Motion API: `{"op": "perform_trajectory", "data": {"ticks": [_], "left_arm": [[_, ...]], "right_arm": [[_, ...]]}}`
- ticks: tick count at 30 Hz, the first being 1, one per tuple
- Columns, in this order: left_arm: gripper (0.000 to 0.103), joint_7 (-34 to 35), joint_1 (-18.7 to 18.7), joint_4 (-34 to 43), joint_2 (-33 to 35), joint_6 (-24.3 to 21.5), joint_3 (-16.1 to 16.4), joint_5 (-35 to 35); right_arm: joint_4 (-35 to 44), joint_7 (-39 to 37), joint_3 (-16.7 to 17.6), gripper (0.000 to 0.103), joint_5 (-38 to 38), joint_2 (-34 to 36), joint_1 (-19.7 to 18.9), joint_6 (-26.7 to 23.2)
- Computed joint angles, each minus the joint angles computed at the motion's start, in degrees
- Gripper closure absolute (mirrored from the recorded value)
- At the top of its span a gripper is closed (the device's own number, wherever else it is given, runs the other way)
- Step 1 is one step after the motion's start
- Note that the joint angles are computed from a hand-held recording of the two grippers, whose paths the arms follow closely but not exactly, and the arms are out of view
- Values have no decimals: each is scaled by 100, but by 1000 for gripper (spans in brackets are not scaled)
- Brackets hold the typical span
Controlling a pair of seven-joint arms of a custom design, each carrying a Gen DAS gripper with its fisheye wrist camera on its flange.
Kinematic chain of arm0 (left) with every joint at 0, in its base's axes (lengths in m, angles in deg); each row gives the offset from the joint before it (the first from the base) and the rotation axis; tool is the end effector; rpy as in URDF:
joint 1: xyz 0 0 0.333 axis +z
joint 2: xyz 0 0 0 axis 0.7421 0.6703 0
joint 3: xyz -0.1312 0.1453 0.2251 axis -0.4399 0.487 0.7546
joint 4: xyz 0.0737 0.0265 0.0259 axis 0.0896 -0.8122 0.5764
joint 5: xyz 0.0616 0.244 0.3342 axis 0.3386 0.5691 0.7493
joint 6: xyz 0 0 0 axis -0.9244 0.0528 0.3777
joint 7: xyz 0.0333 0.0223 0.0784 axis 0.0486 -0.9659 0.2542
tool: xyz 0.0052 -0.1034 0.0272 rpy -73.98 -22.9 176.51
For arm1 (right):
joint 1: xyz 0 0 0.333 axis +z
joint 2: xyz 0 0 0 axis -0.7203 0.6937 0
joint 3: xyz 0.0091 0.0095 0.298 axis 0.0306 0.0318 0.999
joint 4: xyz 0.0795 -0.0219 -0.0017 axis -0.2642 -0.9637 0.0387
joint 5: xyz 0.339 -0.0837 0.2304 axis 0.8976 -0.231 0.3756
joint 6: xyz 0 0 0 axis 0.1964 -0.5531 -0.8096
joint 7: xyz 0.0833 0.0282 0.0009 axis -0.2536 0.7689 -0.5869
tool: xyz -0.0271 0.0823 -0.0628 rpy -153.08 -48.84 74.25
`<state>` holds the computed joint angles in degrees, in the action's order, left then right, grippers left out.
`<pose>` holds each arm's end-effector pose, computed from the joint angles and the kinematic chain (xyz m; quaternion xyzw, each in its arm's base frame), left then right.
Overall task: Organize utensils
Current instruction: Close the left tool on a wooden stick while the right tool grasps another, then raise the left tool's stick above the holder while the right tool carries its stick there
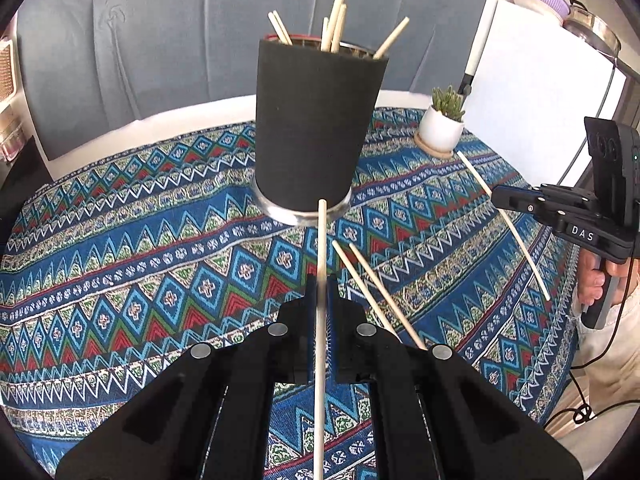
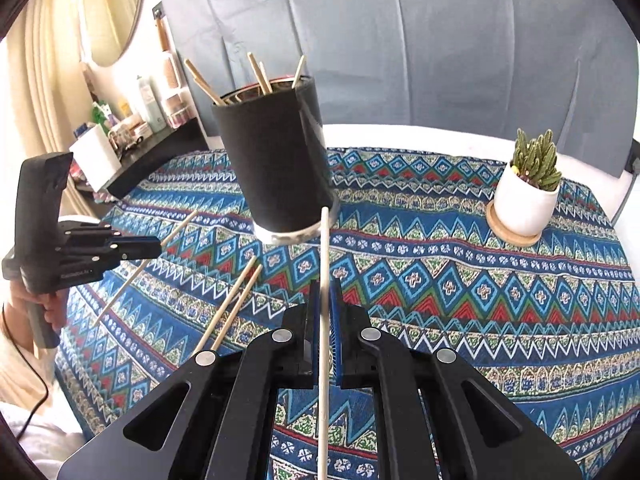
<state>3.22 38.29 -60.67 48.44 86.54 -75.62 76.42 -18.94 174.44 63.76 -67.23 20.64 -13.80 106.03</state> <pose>0.6131 -0.2568 0.5075 -0.5394 0.7579 -0.3349 0.1498 0.6158 0.4216 0.5156 -0.7475 0.5218 -0.1533 0.3813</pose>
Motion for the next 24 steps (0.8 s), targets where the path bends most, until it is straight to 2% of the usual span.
{"op": "perform_trajectory", "data": {"ticks": [7,9,14,17,21,24], "left_arm": [[98,-232,-47,354,21,102,42,294],[98,-108,-5,430,17,153,-1,149],[98,-401,-78,744,151,313,76,618],[98,-589,-129,905,241,509,104,1017],[98,-390,-39,1246,435,544,-10,892],[98,-207,66,1588,643,585,-110,680]], "right_arm": [[197,99,-109,98,-114,26,54,512],[314,91,-126,98,-105,77,65,652],[703,-55,-81,98,92,263,53,980],[1042,-137,-188,98,88,440,156,1179],[1674,-296,-281,98,122,799,239,1348],[2477,-448,-366,98,134,1263,301,1203]]}}
